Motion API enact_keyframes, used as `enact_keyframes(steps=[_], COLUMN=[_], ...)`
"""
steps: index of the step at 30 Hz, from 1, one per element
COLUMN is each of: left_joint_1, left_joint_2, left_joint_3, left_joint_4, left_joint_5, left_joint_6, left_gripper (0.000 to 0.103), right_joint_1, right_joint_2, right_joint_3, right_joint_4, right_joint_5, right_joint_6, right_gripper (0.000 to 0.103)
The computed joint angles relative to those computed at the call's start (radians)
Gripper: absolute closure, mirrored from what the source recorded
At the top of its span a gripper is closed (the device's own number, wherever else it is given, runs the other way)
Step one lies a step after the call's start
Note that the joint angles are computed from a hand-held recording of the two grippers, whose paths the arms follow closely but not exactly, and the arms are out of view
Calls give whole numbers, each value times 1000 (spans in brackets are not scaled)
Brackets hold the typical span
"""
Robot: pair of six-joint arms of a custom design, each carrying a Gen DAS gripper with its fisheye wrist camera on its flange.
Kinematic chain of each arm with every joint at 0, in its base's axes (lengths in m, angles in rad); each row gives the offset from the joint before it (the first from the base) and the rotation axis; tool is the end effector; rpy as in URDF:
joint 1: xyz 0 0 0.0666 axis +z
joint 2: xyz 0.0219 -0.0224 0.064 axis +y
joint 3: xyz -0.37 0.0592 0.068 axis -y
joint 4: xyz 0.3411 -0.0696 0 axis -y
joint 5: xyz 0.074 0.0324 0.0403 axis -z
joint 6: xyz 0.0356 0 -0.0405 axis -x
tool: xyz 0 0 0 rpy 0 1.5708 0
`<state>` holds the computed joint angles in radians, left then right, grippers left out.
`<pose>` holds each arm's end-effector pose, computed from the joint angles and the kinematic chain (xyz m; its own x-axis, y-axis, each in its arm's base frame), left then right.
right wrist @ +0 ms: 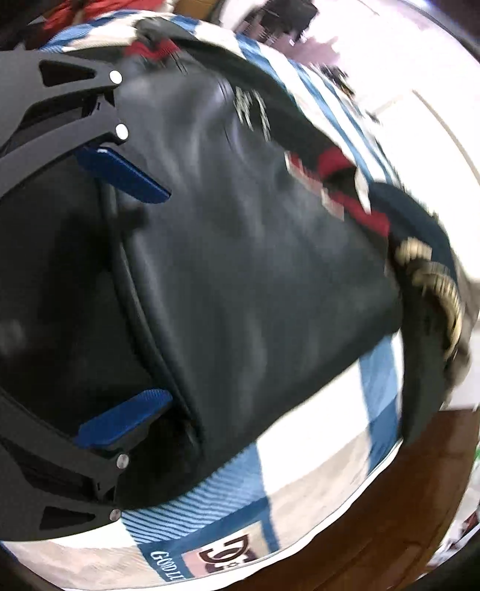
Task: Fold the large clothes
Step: 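Open the right tool to release the cuff and withdraw it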
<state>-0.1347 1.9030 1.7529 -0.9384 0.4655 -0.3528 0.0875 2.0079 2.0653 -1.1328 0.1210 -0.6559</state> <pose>0.5854 -0.0959 0.3134 -0.7111 0.4080 -0.5726 0.6096 0.7636 -0.2129 0.6305 0.0506 0.3603 -0.7126 0.5452 -0.4415 0.5111 0.8346 0.2058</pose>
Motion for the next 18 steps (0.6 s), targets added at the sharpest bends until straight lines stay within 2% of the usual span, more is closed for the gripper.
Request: enact_keyframes(steps=[2, 5, 8, 11, 15, 18], left_joint_1=[0, -3, 4, 24, 49, 57], left_joint_2=[1, 5, 22, 37, 54, 81], left_joint_3=[3, 17, 71, 124, 175, 226], left_joint_4=[-4, -20, -80, -122, -124, -125], left_joint_5=[1, -7, 18, 52, 61, 39], left_joint_6=[-1, -5, 21, 93, 171, 193], left_gripper=[5, 5, 5, 5, 5, 5], right_joint_1=[-32, -47, -42, -17, 74, 129], right_joint_2=[39, 87, 120, 61, -29, -79], right_joint_3=[15, 70, 128, 60, -29, -86], right_joint_4=[8, -10, -50, 5, 73, 165], right_joint_5=[-58, -56, -29, -11, 104, 20], right_joint_6=[-19, -26, -40, -23, 73, 132], right_gripper=[4, 4, 4, 4, 4, 4])
